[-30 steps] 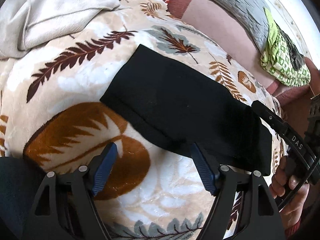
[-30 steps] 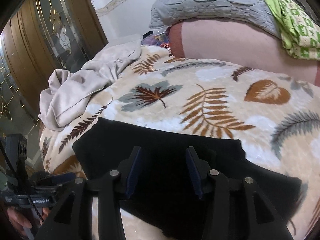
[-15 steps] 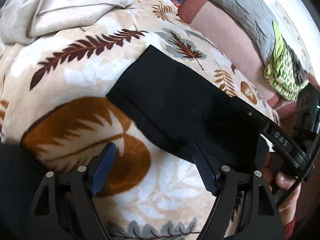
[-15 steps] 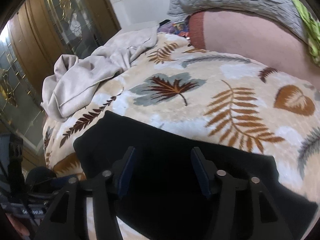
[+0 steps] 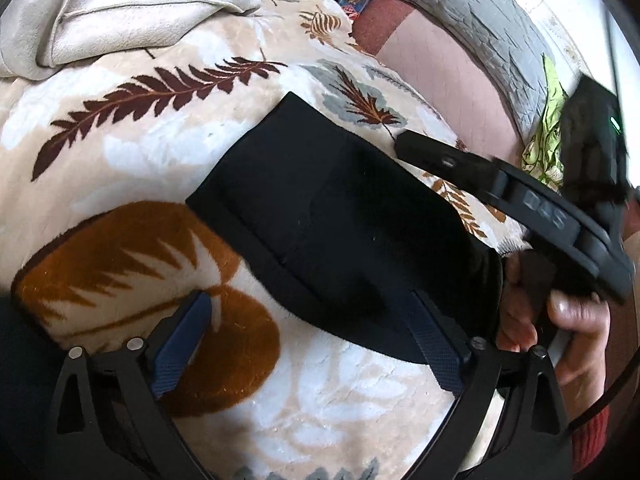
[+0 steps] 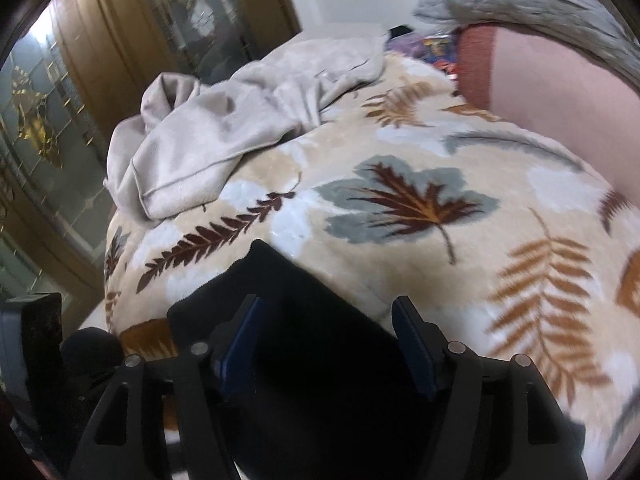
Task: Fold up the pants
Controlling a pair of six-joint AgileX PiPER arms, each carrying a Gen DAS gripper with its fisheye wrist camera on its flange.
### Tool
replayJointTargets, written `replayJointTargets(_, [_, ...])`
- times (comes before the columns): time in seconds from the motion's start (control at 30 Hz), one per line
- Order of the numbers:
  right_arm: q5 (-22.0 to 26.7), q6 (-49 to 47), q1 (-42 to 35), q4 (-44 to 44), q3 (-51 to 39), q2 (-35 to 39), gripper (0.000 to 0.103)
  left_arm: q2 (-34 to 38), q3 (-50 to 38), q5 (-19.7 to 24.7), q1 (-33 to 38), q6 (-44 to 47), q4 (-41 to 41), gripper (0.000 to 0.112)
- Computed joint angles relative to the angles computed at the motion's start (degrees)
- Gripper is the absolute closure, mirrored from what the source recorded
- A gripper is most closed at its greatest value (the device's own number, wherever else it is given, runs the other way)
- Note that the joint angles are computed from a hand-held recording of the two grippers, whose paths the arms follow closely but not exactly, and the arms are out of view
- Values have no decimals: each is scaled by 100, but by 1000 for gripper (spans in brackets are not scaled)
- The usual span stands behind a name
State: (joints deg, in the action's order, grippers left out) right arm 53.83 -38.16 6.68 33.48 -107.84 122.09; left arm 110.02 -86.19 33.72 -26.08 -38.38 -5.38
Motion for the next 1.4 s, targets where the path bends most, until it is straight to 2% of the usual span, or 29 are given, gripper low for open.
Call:
replayJointTargets(0.1, [415,92,187,-330,-777,518,34,-61,145,-215,35,72,-80,15])
replayJointTargets(0.17, [911,264,302,-577,-1522,1003,33,-81,208,-318,58,91,-129,15])
replayJointTargets(0.27, [1119,417,416,-667,-2004,1378,33,-126,322,-493,39,-32,-2,15])
replayJointTargets(0.3, [1103,421,419,-562,-1977,1402,36,-131,335,-538,20,-119,102,15])
replayJointTargets(0.33, [1046,423,429,-523,-1898,1377,56,-141,357,-587,2,-215,213,17])
replayJointTargets(0.37, [1015,368,430,-452,-1807,1337,67,-154,372,-645,-19,-327,381,31])
replayJointTargets(0.4, [837,281,436,-419,-1542,1182,77,-130,317,-619,-15,-211,339,63])
replayJointTargets(0.43, [640,97,405,-312,-1182,936,88,-132,258,-484,21,47,168,75])
replayJointTargets(0.47, [518,3,373,-239,-959,742,89,-100,145,-331,10,80,213,85])
replayJointTargets(0.5, [318,-133,308,-96,-626,468,90,-185,192,-407,13,254,96,92])
replayJointTargets(0.57, [144,-487,72,381,-160,29,91,-388,234,-516,-73,425,70,97])
replayJointTargets(0.67, [17,-1295,-591,1526,815,-867,91,-717,134,-679,-483,220,850,97])
replayJointTargets(0.8, [460,-2246,-2015,3035,2009,-1830,92,-727,-466,-609,-1111,773,1077,97])
replayJointTargets(0.9, [644,-2596,-2865,3323,2673,-2189,92,-163,-1256,-224,-1524,1757,390,97])
replayJointTargets(1.0, [694,-2625,-3646,3200,3218,-2240,92,580,-2014,190,-1861,2286,58,97])
replayJointTargets(1.13, [249,-2141,-4241,2650,3637,-2146,85,1757,-3445,1306,-2153,2740,-85,97])
replayJointTargets(1.17, [163,-2035,-4349,2572,3724,-2184,83,1822,-3532,1429,-2160,2805,-67,94])
replayJointTargets(1.23, [125,-1731,-4640,2481,3817,-2238,62,1857,-3664,1684,-2114,3076,-245,83])
replayJointTargets(1.3, [290,-1737,-4951,2724,3930,-2292,56,1638,-3474,1779,-1975,3498,-683,57])
replayJointTargets(1.37, [599,-1788,-5269,2992,4021,-2386,53,1176,-2899,1370,-1972,3526,-533,46])
replayJointTargets(1.4, [666,-1783,-5334,3045,4072,-2454,47,929,-2622,1149,-1961,3433,-273,44])
